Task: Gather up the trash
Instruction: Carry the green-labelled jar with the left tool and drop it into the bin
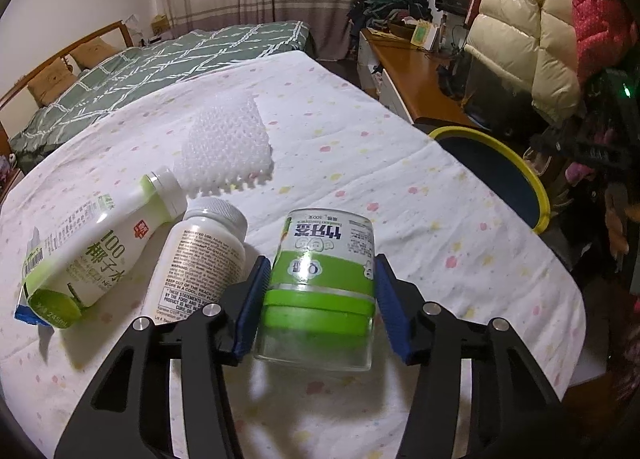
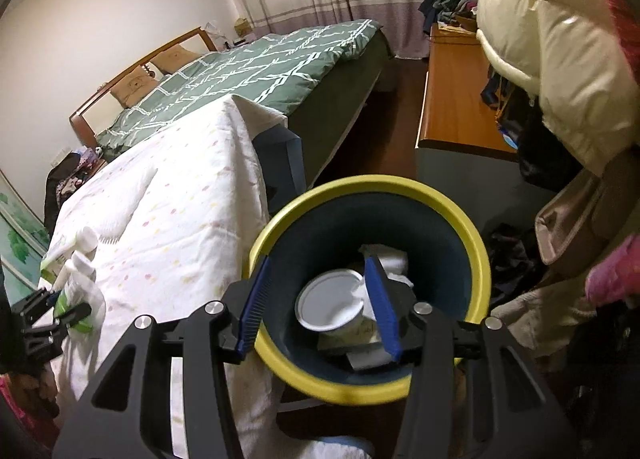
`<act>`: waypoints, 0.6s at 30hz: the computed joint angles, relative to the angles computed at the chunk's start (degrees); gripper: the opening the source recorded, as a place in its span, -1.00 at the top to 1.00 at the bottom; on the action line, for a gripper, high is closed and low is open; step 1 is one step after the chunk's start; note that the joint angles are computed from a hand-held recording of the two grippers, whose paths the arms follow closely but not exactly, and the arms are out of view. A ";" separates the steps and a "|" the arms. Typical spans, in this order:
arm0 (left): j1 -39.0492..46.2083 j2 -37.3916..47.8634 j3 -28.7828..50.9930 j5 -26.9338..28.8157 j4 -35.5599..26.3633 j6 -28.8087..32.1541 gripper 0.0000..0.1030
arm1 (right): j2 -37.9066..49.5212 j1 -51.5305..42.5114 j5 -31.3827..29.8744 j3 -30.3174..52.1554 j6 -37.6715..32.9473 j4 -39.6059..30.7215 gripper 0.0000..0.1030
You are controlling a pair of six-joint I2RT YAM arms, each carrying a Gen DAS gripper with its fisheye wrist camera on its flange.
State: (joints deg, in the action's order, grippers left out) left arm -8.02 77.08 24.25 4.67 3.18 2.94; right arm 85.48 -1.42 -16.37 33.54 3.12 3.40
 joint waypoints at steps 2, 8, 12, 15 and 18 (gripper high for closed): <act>-1.08 -2.17 0.18 -0.27 -1.37 -0.37 -0.01 | -2.14 -0.61 -0.03 -2.39 -0.20 0.81 0.10; -7.49 -4.11 5.77 -1.26 -6.22 -1.72 -0.01 | -9.05 -5.61 -1.44 -8.91 -1.62 1.42 0.10; -13.78 1.29 12.54 -3.23 -7.05 -2.93 -0.01 | -11.97 -9.45 -2.50 -11.71 -3.23 0.95 0.10; -18.23 6.37 18.33 -3.40 -7.57 -3.65 -0.01 | -14.85 -13.32 -3.91 -14.13 -4.97 0.26 0.10; -22.55 13.73 25.54 -3.52 -7.93 -4.25 -0.01 | -16.49 -16.69 -5.37 -15.10 -7.26 -1.15 0.10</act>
State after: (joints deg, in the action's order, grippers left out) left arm -30.57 90.81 49.79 1.16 -4.75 -1.32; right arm 69.00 -18.11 -21.74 18.44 -4.14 2.25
